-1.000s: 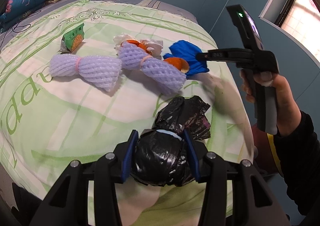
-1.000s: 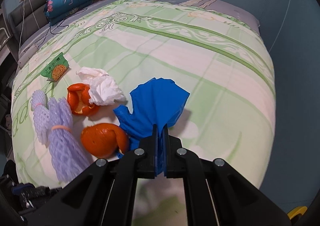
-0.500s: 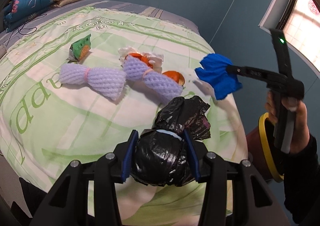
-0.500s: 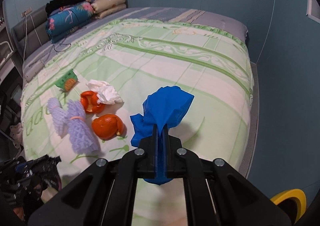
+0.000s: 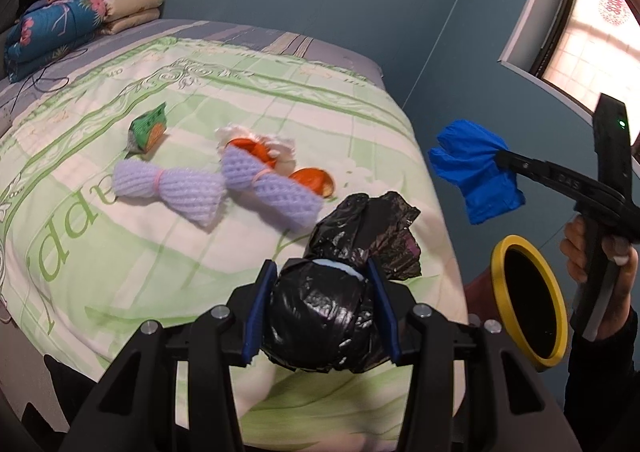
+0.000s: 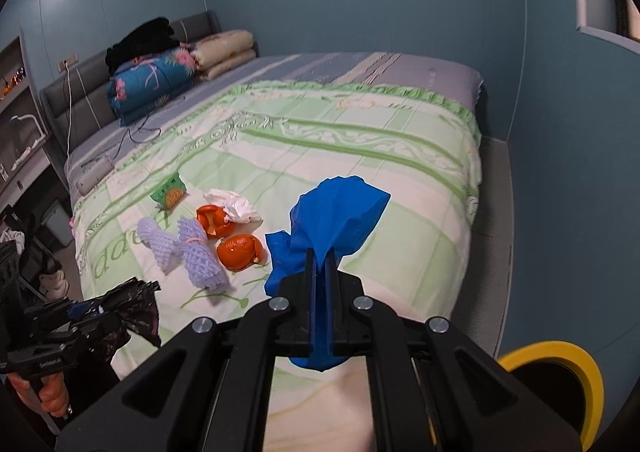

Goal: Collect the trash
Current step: 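Carry the black bag and blue cloth over the yellow-rimmed bin with both tools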

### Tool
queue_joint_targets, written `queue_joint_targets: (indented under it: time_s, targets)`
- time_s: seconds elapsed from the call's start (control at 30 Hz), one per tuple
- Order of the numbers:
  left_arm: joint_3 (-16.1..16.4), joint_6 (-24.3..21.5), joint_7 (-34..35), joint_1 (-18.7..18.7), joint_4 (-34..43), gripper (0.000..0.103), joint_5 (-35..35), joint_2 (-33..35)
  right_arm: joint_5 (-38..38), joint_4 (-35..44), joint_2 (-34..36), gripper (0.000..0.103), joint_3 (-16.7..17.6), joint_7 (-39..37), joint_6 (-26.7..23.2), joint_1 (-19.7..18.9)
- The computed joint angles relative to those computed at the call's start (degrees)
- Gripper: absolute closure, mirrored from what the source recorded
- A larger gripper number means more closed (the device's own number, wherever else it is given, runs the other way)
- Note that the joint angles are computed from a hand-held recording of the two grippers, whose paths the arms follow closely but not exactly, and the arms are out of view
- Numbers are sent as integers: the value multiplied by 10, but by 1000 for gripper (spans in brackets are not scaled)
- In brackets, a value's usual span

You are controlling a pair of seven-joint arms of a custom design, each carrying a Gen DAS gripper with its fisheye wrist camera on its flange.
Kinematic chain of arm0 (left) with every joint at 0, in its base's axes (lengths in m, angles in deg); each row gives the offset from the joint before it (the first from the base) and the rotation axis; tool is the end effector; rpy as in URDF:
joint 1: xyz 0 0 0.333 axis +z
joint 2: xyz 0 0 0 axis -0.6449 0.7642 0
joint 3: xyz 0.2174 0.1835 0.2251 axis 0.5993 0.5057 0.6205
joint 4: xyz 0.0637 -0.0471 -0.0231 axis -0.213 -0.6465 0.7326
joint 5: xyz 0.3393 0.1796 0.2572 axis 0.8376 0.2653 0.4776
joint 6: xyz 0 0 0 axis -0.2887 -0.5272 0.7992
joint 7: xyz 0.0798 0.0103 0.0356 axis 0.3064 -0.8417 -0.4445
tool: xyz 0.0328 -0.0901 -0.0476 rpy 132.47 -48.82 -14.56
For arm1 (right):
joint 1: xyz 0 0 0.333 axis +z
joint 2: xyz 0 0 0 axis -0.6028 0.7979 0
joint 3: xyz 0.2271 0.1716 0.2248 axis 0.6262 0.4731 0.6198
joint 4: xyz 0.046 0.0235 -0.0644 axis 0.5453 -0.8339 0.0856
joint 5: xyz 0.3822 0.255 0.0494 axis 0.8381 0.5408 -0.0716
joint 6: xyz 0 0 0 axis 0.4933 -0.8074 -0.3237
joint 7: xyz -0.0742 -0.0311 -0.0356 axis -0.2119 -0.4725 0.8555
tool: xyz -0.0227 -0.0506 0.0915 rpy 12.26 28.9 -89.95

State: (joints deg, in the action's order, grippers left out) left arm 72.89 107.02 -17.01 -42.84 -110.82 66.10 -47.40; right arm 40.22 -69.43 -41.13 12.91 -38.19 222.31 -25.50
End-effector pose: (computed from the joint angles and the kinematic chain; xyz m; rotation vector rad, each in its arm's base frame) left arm 0.5903 -0.0728 0.3852 -2.0723 1.4993 -0.9817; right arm 0.6761 0.1707 0.4480 -1.9688 1.1234 -0.3820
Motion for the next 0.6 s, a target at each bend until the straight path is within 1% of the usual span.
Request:
queue_joint_targets:
  time_s: [0.07,0.17,0.23,0.3,0.4,0.43,0.53,0.6]
  targets:
    - [17,0,-33,-21,9,60,37,-2,24,-13,-16,100,0,-21,2,-6]
    - [3,-4,-48,-16,19,60,57,-5,56,-35,-45,100,-7,-48,9,-10]
    - [1,-2,-71,-18,28,60,84,-5,72,-46,-57,100,-14,-62,18,-8]
    - [-1,-4,-105,-21,39,60,121,-5,96,-59,-72,100,-19,-82,39,-6]
    - [-6,0,-176,-22,58,60,193,-5,121,-70,-86,100,-29,-98,41,-6]
    - [-10,-1,-197,-21,64,60,214,-6,126,-73,-90,100,-33,-102,43,-6]
    - [-34,-9,-216,-10,73,60,241,-10,151,-88,-108,100,-43,-119,43,-7]
    - [-52,-13,-201,0,75,60,232,-13,172,-96,-119,100,-49,-134,47,-8]
